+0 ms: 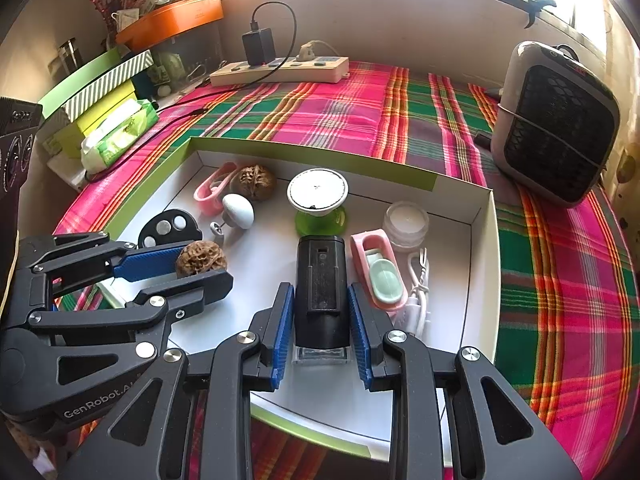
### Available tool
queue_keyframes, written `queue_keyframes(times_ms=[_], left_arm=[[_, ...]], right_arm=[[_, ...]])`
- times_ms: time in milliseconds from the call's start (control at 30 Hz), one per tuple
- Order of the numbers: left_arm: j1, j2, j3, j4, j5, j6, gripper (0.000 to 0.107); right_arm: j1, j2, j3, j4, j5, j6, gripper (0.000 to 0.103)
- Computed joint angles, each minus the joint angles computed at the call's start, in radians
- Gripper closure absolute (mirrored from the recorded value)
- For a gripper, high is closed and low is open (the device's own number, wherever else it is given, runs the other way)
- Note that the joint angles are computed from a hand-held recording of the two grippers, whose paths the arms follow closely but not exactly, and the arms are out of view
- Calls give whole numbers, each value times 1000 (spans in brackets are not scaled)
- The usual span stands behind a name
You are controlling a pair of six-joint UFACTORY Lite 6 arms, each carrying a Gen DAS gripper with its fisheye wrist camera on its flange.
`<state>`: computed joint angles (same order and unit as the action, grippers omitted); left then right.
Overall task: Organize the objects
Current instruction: 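Open the right gripper to set down the black cylinder while the left releases the walnut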
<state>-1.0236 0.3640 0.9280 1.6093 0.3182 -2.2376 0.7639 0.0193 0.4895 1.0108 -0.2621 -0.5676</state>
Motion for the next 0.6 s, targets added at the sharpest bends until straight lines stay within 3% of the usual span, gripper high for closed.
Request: queue_keyframes(times_ms=[500, 600], left_arm=[[-34, -65, -56, -43, 41, -4, 79], [-45, -84, -70, -56, 58, 3, 79]], right_arm=[[29, -54, -36, 90, -22, -37, 74], [49, -70, -45, 124, -30, -53, 66]])
